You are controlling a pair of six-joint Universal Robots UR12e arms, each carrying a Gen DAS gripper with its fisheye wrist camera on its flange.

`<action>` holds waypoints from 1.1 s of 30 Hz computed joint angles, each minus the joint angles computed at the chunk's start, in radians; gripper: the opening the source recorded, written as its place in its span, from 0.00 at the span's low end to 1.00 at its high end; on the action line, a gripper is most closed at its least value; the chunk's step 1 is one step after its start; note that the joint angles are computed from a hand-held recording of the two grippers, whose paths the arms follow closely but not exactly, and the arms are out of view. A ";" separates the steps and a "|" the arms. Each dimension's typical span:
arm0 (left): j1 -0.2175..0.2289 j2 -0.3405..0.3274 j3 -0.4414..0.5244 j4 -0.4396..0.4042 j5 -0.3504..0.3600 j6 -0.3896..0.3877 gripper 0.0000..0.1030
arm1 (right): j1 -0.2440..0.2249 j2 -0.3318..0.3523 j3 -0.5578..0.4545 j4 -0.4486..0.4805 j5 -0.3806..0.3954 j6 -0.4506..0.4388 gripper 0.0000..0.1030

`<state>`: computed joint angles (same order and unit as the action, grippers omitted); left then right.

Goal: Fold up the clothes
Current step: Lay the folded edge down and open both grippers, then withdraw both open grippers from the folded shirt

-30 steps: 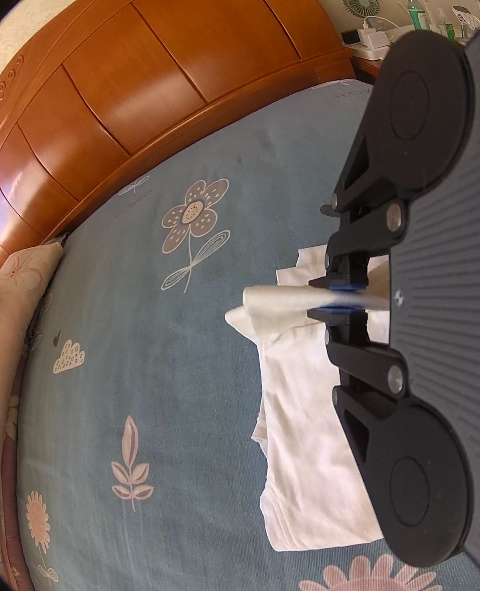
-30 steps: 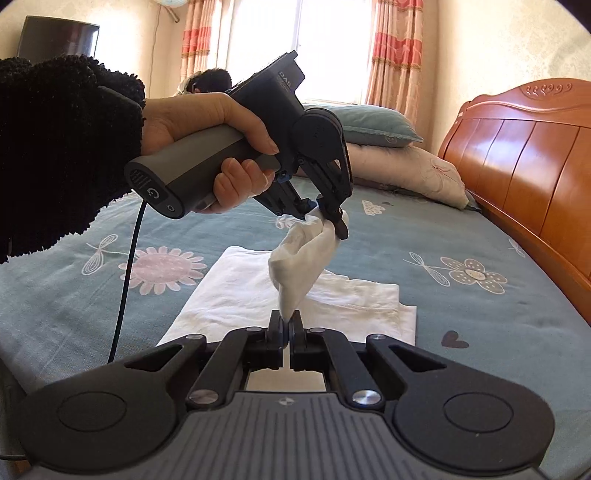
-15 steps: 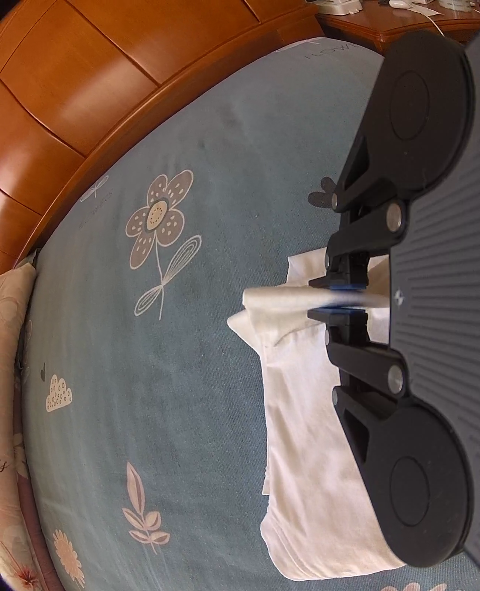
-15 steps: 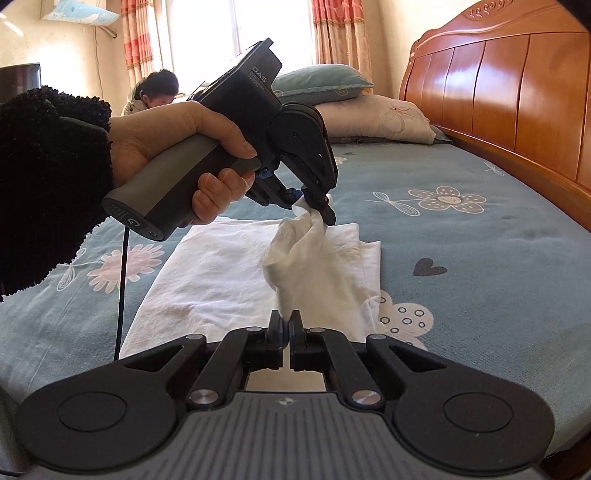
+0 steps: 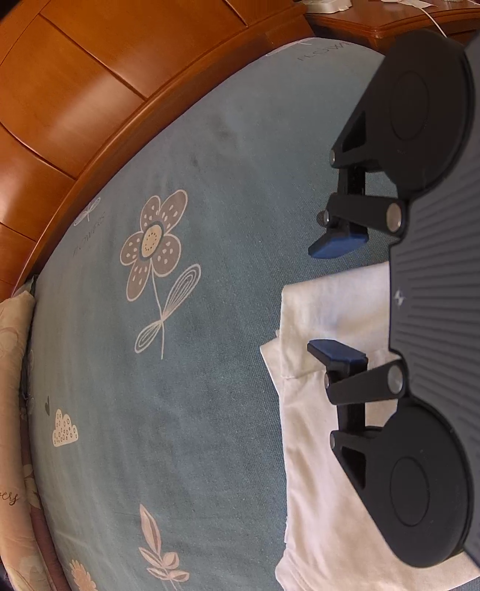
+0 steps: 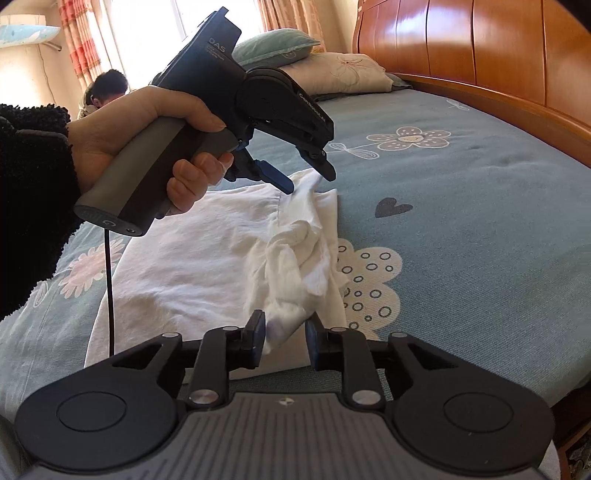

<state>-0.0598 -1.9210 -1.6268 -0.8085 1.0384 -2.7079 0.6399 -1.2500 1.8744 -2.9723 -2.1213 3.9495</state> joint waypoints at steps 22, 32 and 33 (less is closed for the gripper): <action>0.256 0.280 -0.428 0.334 -0.054 0.584 0.85 | -0.043 -0.065 0.095 -0.141 0.077 0.223 0.53; 0.248 0.281 -0.489 0.421 -0.150 0.692 0.88 | -0.031 -0.018 0.013 -0.129 0.051 0.059 0.60; 0.240 0.275 -0.488 0.426 -0.142 0.686 0.88 | -0.032 -0.015 0.002 -0.107 0.041 0.051 0.61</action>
<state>0.1805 -1.6458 -2.1147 -0.3829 0.8962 -2.0216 0.6077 -1.2654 1.8767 -3.0794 -2.0800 4.0002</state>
